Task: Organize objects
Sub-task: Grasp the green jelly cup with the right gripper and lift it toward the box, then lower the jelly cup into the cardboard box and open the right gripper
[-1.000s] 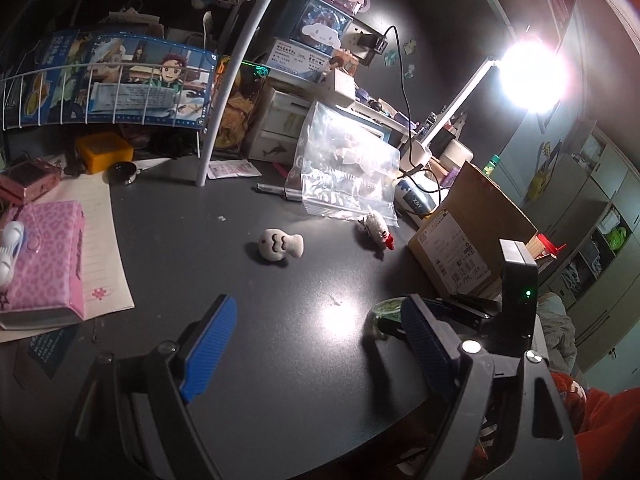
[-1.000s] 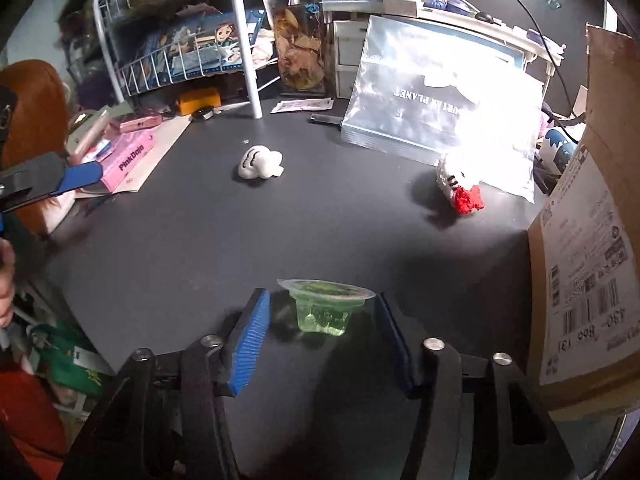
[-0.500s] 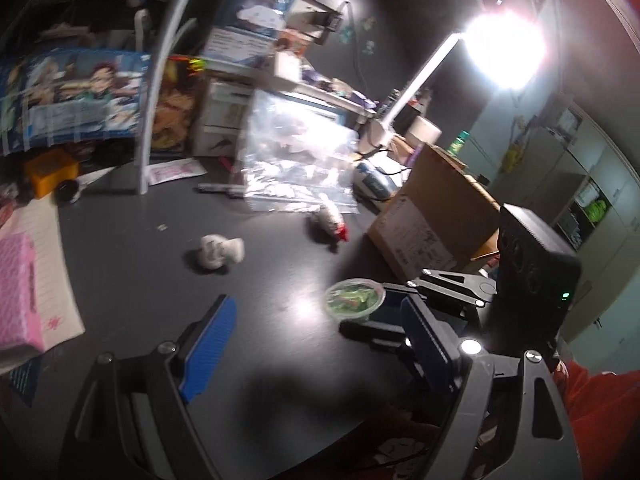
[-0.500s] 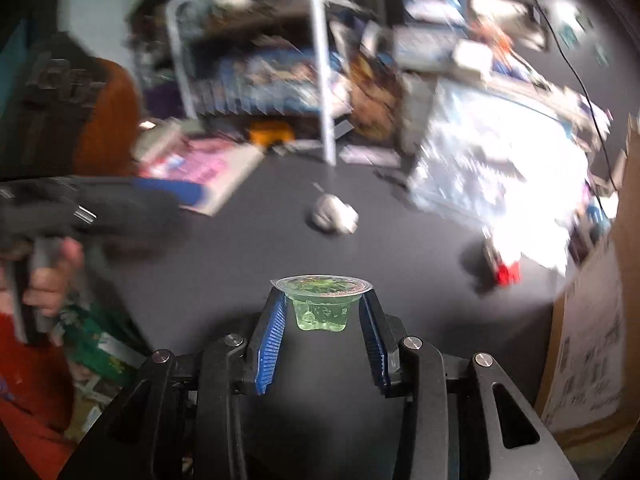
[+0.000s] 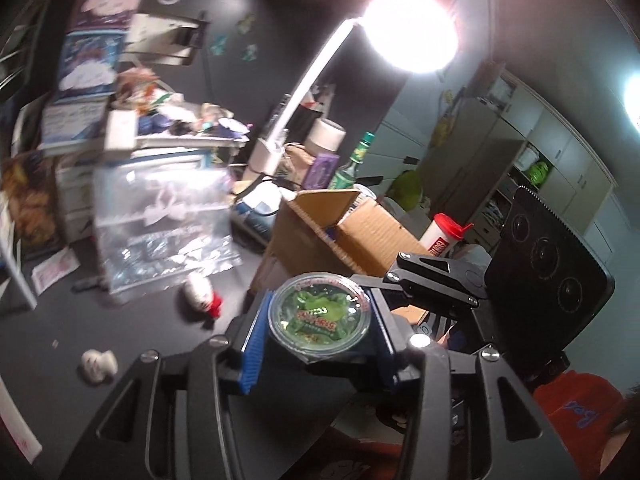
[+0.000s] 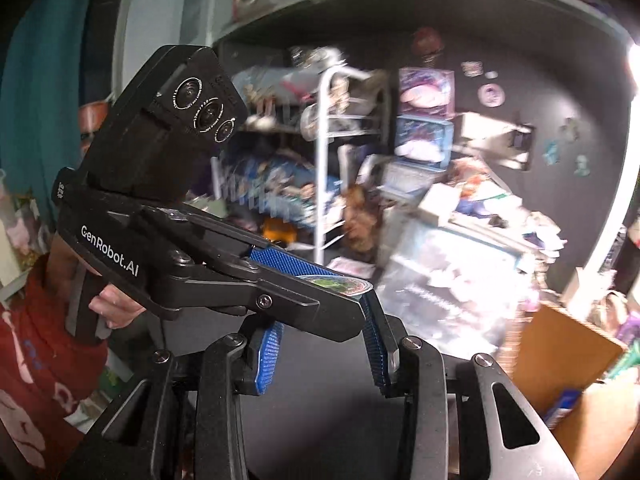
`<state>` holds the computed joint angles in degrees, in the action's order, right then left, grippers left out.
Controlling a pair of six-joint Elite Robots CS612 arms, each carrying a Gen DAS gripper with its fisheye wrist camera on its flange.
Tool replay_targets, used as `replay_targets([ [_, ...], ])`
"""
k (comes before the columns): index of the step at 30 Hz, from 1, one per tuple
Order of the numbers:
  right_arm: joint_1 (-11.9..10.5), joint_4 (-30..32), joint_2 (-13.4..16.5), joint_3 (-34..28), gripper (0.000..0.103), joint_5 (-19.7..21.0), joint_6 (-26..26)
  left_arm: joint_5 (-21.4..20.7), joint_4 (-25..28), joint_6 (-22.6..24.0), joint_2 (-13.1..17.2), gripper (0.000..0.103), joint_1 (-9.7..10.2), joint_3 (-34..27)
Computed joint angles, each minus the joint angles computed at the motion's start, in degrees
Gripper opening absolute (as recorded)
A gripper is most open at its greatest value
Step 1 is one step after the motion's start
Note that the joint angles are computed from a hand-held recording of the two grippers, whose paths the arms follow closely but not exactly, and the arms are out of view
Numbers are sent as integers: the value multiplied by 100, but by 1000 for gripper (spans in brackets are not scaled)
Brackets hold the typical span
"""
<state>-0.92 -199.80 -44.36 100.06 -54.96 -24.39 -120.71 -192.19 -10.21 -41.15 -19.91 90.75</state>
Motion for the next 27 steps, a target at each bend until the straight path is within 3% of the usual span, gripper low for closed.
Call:
replay_targets([
  [10,-570,473,-207,100,33,-348,237,-146,1606,639,322,43,-398,-1183],
  [15,-724,909,-240,57,33,-468,257,-36,2336,882,476,43,-541,-1636],
  [17,-740,1026,-254,54,34,-624,221,40,2520,957,507,50,-585,-1736],
  [19,-749,1084,-249,40,53,-717,204,174,2433,944,516,74,-614,-1746],
  [21,-762,1058,-238,32,60,-796,217,206,2277,889,501,76,-612,-1711],
  [27,-798,969,-259,55,60,-837,254,574,1834,788,348,81,-614,-1459],
])
